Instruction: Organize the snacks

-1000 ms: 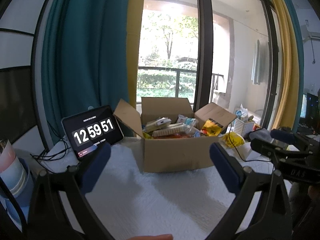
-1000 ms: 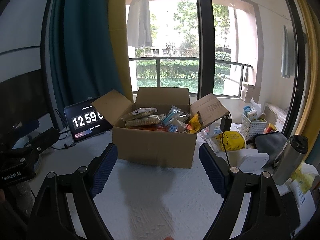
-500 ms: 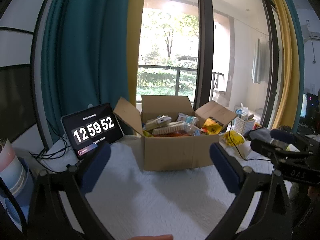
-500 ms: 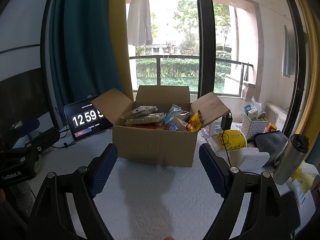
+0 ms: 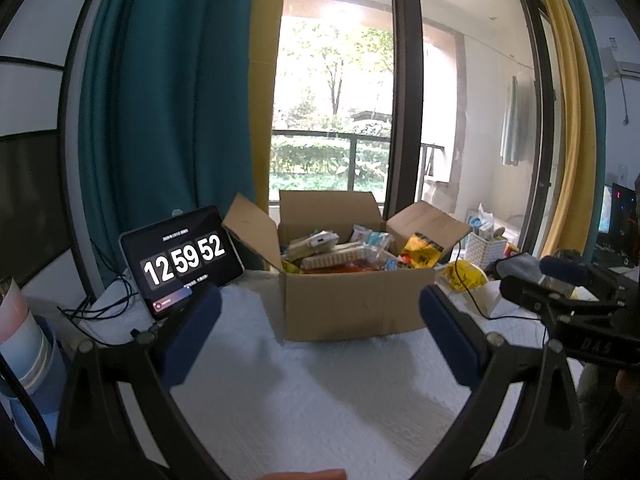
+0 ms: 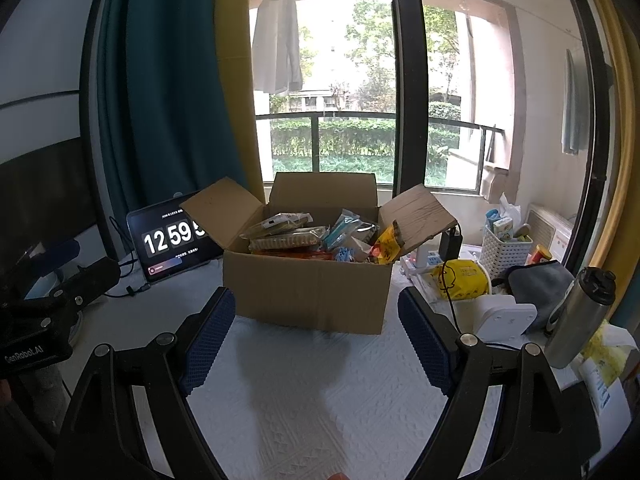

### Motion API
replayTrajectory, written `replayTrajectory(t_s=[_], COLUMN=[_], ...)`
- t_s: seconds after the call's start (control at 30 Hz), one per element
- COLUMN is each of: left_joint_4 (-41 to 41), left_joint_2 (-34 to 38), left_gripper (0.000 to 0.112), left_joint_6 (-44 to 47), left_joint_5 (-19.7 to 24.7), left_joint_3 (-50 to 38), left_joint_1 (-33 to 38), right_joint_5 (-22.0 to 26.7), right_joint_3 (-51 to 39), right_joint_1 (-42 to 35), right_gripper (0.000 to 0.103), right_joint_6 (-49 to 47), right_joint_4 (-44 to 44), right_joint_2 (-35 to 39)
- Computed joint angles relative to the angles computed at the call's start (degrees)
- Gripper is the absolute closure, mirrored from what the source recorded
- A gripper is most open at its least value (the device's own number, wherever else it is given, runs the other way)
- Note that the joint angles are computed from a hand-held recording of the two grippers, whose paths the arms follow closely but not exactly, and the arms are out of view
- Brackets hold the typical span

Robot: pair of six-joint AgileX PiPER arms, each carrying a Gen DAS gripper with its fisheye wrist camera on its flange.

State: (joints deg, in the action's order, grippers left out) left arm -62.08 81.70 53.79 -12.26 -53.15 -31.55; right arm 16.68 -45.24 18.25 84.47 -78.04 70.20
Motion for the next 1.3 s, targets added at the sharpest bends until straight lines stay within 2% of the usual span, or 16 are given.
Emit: replayTrajectory(t_s=[0.57,1.07,1.3], left_joint_4=[-4.6,-7.3,-7.2], left_joint_2=[1.0,2.5,2.6], left_gripper=[0.012,0.012,0.012], left_joint_6=[4.5,6.7,6.6], left_joint_5=[-0.5,0.0,-0.2], left_joint_3=[-1.1,-2.8,-2.9], left_joint_1=[-0.1,-0.1,-0.2], right_joint_5=[-1.3,-2.4,-2.5], right_joint_3=[0.4,-1.6,-2.8], right_joint_1=[-1.3,-2.9,-3.2], right_gripper=[0.017,0.017,0.017], right_joint_6=[-1.0,-8.7,-9.5], right_joint_4=[1.0,8.0,8.7], right_joint_2=[-0.1,1.2,2.6])
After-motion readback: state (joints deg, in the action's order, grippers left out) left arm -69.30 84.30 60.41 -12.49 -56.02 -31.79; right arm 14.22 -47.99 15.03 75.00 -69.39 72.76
